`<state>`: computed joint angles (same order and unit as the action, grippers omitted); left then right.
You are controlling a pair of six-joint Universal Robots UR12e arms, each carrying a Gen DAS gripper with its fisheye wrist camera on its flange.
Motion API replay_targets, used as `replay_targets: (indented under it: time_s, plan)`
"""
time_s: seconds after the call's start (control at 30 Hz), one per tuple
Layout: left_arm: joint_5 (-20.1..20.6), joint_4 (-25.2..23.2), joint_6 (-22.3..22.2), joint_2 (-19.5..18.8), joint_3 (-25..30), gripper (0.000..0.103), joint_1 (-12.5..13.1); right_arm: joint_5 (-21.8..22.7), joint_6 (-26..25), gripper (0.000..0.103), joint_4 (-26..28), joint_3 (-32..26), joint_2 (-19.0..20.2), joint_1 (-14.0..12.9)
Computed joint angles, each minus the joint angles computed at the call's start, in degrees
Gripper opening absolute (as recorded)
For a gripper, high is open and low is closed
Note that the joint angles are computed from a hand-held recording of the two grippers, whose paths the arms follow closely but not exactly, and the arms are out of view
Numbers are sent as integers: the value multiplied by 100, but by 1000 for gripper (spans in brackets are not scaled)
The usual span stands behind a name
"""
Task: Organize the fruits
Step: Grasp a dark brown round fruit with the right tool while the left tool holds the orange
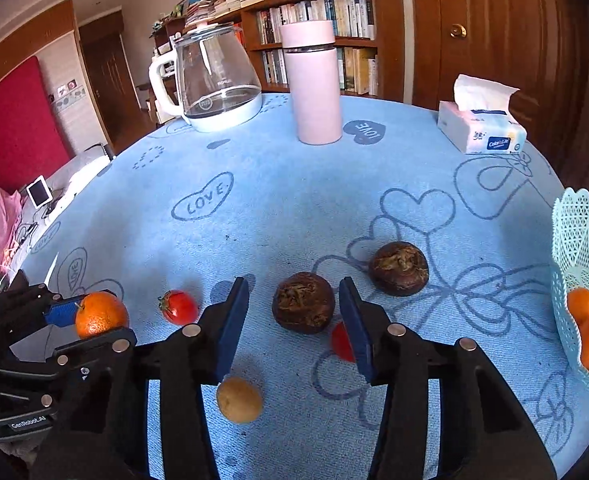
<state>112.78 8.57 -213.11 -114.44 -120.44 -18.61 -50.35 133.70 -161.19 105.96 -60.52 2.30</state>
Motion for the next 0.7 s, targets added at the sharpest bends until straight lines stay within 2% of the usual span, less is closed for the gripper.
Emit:
replay_targets:
  time_s: [0.1, 0.23, 0.33, 0.4, 0.47, 0.7]
  plan:
    - [-71, 6, 6, 1, -20, 39, 29, -271, -117, 46, -84, -62, 73, 134]
    - [-134, 13, 14, -5, -32, 39, 54, -711, -22, 46, -326, -142, 183, 258]
    - [-177, -21, 5, -8, -26, 39, 68, -831, -122, 46, -141, -220, 215, 290]
    - [-195, -41, -15, -9, -27, 39, 75, -995, -187, 46, -316, -177, 238, 322]
    - [-190, -54, -35, -11, -26, 39, 77, -960, -171, 41, -425, -126, 229, 316]
    - [-197, -25, -41, -17, -35, 39, 81, -677, 10, 41, -397, -83, 192, 227]
